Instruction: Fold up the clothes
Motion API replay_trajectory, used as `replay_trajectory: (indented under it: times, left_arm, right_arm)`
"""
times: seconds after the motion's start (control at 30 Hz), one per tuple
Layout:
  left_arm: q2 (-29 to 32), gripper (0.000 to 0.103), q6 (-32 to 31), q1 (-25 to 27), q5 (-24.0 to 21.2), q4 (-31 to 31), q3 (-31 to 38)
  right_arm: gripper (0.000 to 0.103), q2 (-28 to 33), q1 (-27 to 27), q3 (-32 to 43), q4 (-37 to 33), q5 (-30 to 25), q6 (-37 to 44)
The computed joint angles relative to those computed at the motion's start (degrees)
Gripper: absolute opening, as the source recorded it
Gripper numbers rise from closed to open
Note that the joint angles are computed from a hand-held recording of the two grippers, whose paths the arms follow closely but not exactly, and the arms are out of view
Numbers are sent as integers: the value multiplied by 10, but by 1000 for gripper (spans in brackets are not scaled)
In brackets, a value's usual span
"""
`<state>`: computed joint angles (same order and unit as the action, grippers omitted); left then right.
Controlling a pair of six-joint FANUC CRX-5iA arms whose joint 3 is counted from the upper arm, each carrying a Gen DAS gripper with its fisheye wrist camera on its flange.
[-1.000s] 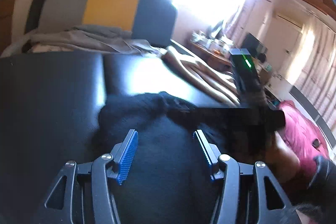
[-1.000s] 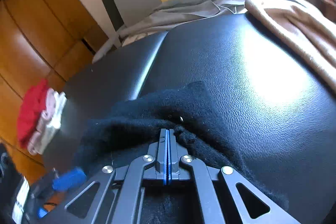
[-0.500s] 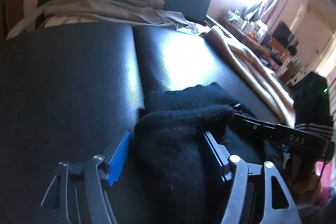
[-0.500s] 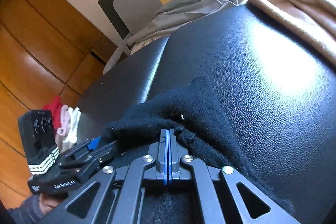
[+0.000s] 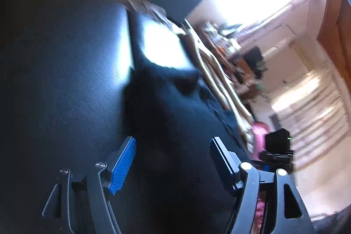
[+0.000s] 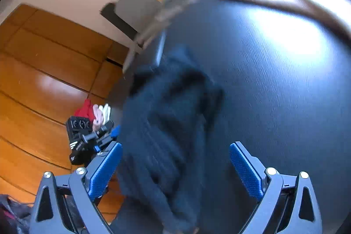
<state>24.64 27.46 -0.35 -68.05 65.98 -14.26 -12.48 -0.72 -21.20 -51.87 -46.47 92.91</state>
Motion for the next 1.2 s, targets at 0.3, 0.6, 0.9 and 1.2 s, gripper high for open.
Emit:
replay_trajectory:
  times: [0.3,0.6,0.9,1.2]
  left_arm:
    - [11,75,21,-27,-2,-52,38]
    - [8,40,27,-22,-5,-45,23]
    - [-115,33,-76,43,9,42,-107]
    - [-227,33,-154,211,47,168,-124]
  right_arm:
    - [103,93,19,71,-55,-50,97]
    - [103,71,105,42,44,30,133]
    - [45,79,217,47,172,88,-48]
    - [45,265,267,353,18,12,166]
